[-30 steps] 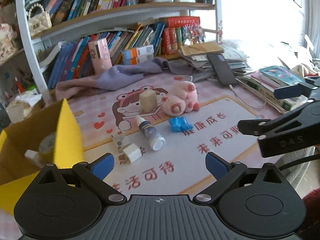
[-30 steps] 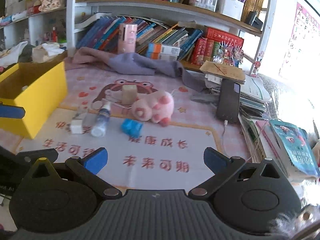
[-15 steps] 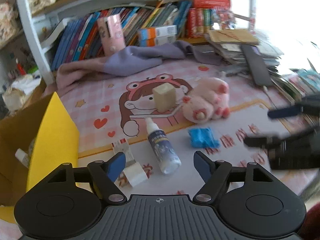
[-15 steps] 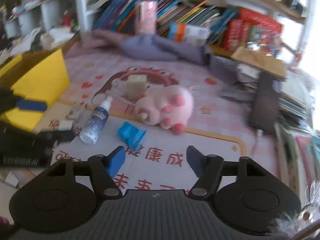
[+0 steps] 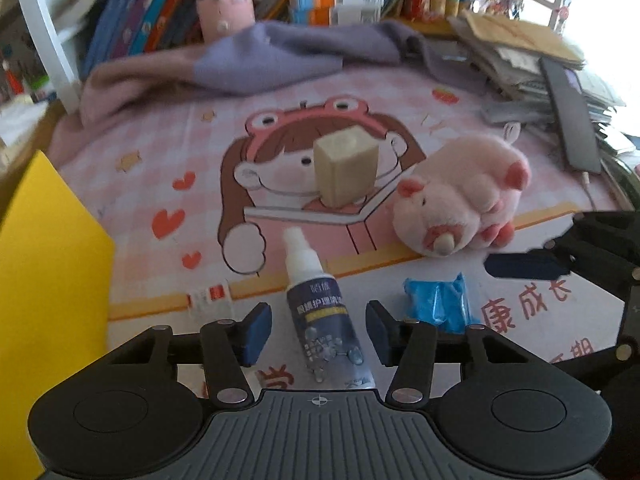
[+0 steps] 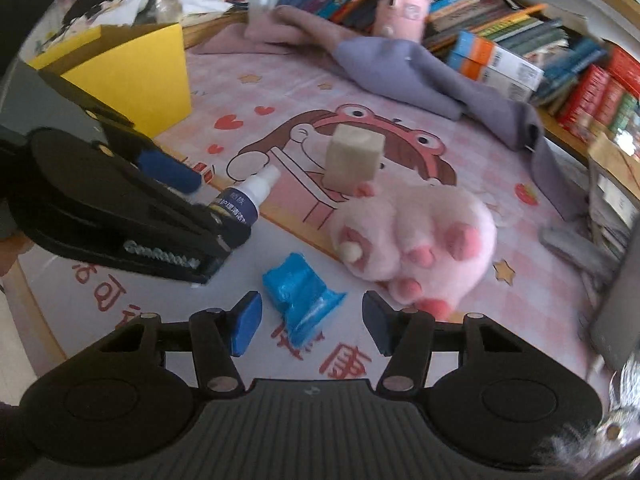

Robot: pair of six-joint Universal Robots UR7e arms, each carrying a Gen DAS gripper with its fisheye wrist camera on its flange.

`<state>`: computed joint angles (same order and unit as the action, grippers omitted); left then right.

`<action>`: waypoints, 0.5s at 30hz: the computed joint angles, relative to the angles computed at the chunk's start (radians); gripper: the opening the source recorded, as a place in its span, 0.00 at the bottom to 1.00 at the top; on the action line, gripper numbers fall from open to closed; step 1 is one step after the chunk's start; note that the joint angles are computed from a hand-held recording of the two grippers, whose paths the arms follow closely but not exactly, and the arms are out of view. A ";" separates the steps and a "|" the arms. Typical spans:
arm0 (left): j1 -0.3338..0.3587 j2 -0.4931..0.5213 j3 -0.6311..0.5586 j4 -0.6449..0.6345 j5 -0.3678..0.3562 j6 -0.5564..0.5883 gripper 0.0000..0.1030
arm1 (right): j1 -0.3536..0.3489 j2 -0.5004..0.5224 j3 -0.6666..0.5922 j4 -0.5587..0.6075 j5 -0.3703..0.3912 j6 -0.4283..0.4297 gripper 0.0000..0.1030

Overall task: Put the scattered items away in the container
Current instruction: 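Grasp the white spray bottle with the left tool while the right tool grasps the blue packet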

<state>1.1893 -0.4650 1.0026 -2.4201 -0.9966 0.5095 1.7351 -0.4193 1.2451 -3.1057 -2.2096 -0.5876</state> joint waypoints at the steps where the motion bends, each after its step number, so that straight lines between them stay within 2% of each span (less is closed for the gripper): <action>1: 0.000 0.008 -0.011 0.011 0.005 -0.006 0.49 | -0.003 0.007 -0.013 0.006 0.006 -0.014 0.52; 6: 0.003 0.035 -0.059 0.070 0.027 -0.041 0.49 | -0.016 0.032 -0.064 0.062 0.022 -0.049 0.48; 13: 0.004 0.046 -0.074 0.088 0.030 -0.060 0.35 | -0.027 0.024 -0.063 0.095 0.062 -0.055 0.41; 15: 0.002 0.046 -0.075 0.091 0.031 -0.067 0.33 | -0.027 0.019 -0.057 0.097 0.073 -0.074 0.36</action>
